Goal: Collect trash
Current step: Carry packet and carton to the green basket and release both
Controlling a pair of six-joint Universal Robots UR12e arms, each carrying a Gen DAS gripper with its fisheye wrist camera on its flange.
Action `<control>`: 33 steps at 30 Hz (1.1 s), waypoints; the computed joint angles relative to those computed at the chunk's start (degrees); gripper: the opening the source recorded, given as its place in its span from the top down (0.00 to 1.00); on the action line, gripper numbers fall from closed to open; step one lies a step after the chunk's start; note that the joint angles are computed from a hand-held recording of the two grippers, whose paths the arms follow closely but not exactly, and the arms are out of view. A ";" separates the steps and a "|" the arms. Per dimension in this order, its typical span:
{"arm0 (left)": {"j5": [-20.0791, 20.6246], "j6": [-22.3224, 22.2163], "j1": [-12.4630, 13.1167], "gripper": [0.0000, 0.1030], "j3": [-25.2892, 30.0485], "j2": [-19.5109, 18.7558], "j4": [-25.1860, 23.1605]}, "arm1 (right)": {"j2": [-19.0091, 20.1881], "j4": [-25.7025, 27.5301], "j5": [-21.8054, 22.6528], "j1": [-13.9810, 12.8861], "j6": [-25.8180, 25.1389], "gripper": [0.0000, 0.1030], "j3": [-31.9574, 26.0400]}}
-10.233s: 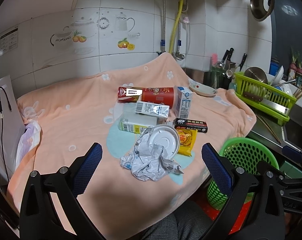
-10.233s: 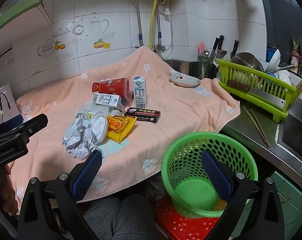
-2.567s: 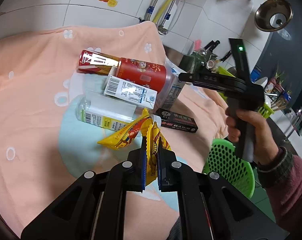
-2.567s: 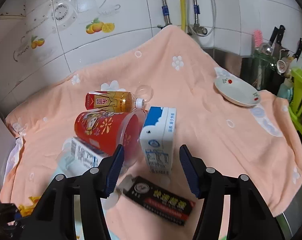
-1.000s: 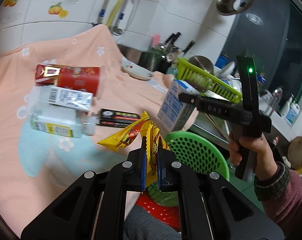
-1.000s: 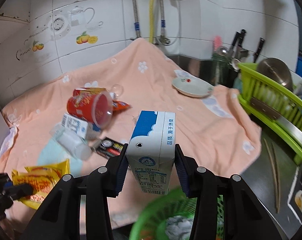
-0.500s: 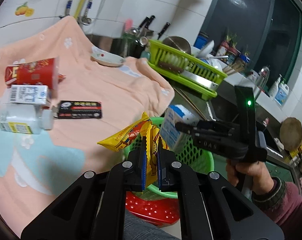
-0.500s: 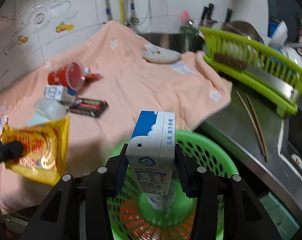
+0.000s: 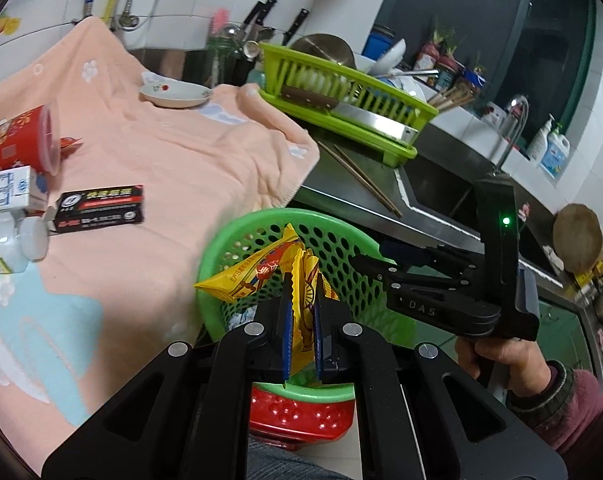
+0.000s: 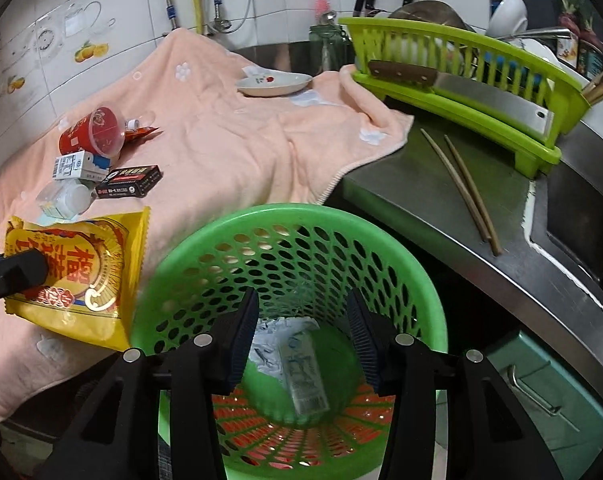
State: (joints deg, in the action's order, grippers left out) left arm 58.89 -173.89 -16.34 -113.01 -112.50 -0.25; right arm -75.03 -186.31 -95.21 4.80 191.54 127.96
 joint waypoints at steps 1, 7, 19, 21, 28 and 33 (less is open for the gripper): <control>0.05 0.32 -0.22 0.93 0.19 -0.17 -0.19 | -0.13 -0.27 -0.19 -0.10 0.16 0.53 0.26; 0.50 0.98 -1.28 0.93 1.58 -1.21 -2.49 | -0.90 -1.76 -0.84 -0.63 1.23 0.46 1.58; 2.55 0.77 -2.20 0.64 2.38 -2.03 -4.58 | -1.39 -3.07 -0.60 -0.98 1.52 0.37 2.46; 3.04 0.23 -2.12 0.56 2.23 -1.97 -4.06 | -1.36 -3.07 -0.49 -0.83 1.27 0.37 2.33; 4.63 -1.74 -0.92 0.48 1.13 -1.17 -1.65 | -1.15 -2.80 -0.22 0.10 -0.02 0.29 1.21; 6.04 -4.11 0.84 0.43 0.02 -0.29 0.34 | -0.49 -2.48 0.82 1.13 -1.37 0.23 -0.42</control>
State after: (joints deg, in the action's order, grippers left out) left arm 64.93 -178.00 -15.51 -112.99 -112.80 0.09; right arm -75.52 -188.79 -94.39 5.93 190.16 127.54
